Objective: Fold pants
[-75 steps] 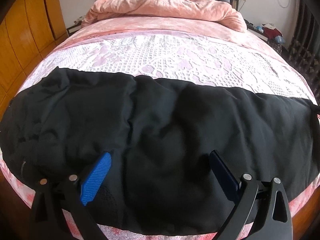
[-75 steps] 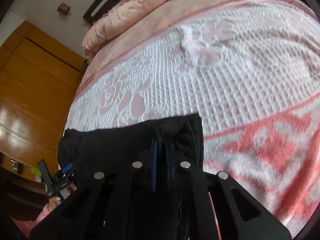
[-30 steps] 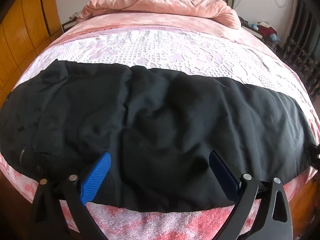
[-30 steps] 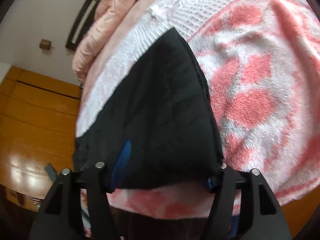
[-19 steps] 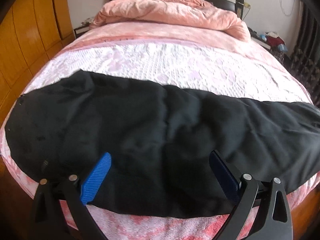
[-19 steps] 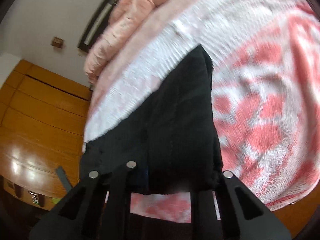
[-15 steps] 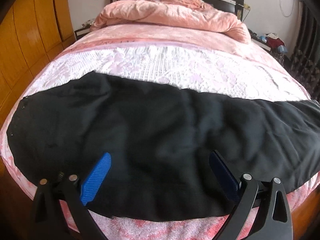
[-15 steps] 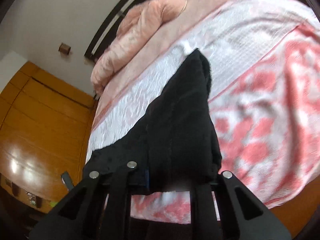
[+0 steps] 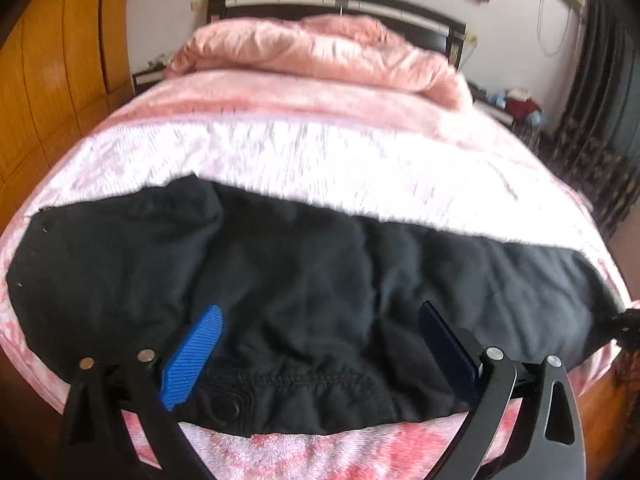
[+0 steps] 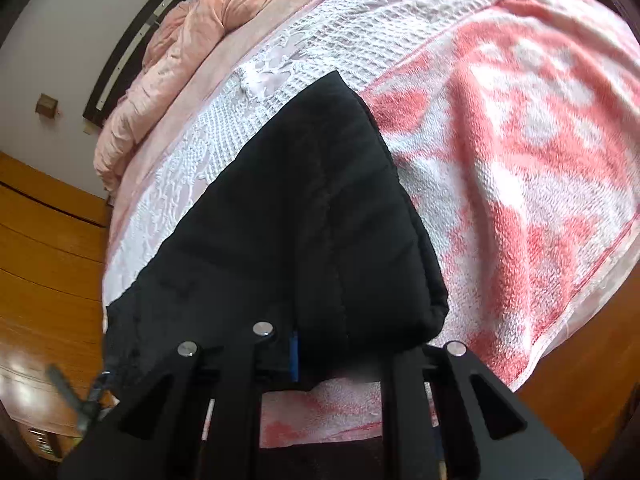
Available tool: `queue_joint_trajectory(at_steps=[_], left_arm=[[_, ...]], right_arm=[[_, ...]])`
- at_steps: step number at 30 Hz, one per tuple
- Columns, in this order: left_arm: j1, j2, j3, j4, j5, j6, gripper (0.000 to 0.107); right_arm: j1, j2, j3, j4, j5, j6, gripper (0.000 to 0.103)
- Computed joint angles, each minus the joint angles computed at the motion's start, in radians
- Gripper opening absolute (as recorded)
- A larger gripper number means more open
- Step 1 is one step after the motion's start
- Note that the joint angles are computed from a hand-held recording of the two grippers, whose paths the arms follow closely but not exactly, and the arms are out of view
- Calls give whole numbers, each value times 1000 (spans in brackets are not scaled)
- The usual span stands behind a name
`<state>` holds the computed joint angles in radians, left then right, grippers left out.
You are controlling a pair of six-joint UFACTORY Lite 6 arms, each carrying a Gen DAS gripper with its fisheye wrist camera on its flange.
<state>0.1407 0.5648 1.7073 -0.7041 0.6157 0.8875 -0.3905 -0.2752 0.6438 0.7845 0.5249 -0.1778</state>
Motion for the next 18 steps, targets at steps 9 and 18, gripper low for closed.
queue_joint_trajectory(at_steps=[9, 18], left_arm=[[76, -10, 67, -5, 99, 14, 99], [203, -6, 107, -95, 187, 91, 99]], right_arm=[[177, -29, 136, -358, -46, 465, 14], [579, 214, 666, -965, 99, 1060, 15]])
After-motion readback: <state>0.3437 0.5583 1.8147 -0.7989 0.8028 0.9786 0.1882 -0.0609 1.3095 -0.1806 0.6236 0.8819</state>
